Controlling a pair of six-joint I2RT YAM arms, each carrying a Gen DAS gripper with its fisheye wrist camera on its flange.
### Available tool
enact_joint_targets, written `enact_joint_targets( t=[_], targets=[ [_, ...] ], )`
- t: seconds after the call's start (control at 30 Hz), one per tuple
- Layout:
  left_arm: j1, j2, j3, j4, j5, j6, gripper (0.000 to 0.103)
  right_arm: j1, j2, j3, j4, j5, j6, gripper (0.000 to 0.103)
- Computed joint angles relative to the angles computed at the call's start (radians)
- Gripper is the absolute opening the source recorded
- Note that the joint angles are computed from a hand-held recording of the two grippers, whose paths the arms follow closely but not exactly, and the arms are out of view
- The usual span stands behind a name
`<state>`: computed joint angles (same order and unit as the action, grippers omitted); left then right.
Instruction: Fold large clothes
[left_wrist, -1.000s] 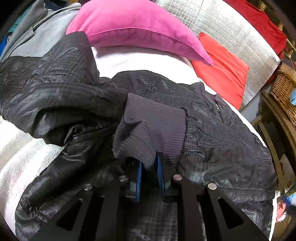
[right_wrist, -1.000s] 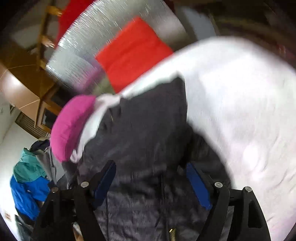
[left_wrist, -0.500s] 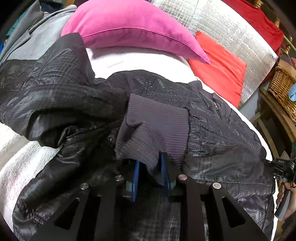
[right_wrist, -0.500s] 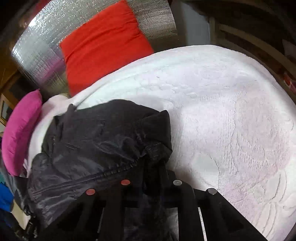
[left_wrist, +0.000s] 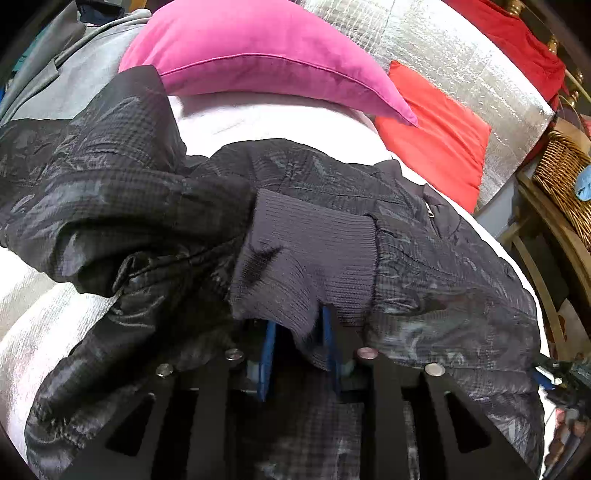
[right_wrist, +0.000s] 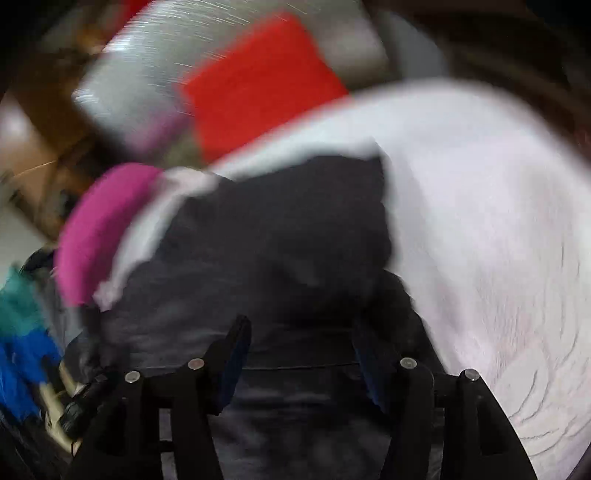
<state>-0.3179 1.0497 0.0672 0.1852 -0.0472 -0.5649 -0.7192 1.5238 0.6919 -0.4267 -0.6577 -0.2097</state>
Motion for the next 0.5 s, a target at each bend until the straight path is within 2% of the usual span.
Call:
enact_joint_targets(
  t=[0.03,0.1,0.17,0.2,0.3,0.33,0.4,0.5],
  targets=[
    [-0.004,0.0,0.001,-0.002,-0.005,-0.001,0.031,-0.013,-0.032,-0.005,-0.01,-0.012,0.008,0.058],
    [-0.009,0.01,0.006,0.001,-0.011,-0.003,0.031,-0.025,-0.131,-0.011,-0.072,-0.036,-0.026,0.071],
    [-0.021,0.016,0.011,0.0,-0.023,-0.006,0.031,-0.049,-0.186,-0.014,-0.113,-0.084,-0.053,0.075],
    [-0.022,0.019,0.012,0.002,-0.023,-0.005,0.031,-0.044,-0.198,-0.03,-0.101,-0.089,-0.046,0.081],
    [-0.016,0.027,0.012,0.014,-0.011,0.0,0.033,0.028,-0.06,-0.027,-0.01,0.049,0.031,0.086],
    [-0.017,0.027,0.01,0.017,-0.008,0.005,0.035,0.029,-0.063,-0.032,0.008,0.053,0.052,0.086],
    [-0.04,0.022,0.017,0.001,-0.038,0.0,0.036,0.001,-0.175,-0.054,-0.049,0.008,0.036,0.087],
    [-0.082,0.003,0.043,-0.067,-0.092,-0.015,0.04,-0.129,-0.405,-0.086,-0.247,-0.098,-0.118,0.087]
  ],
)
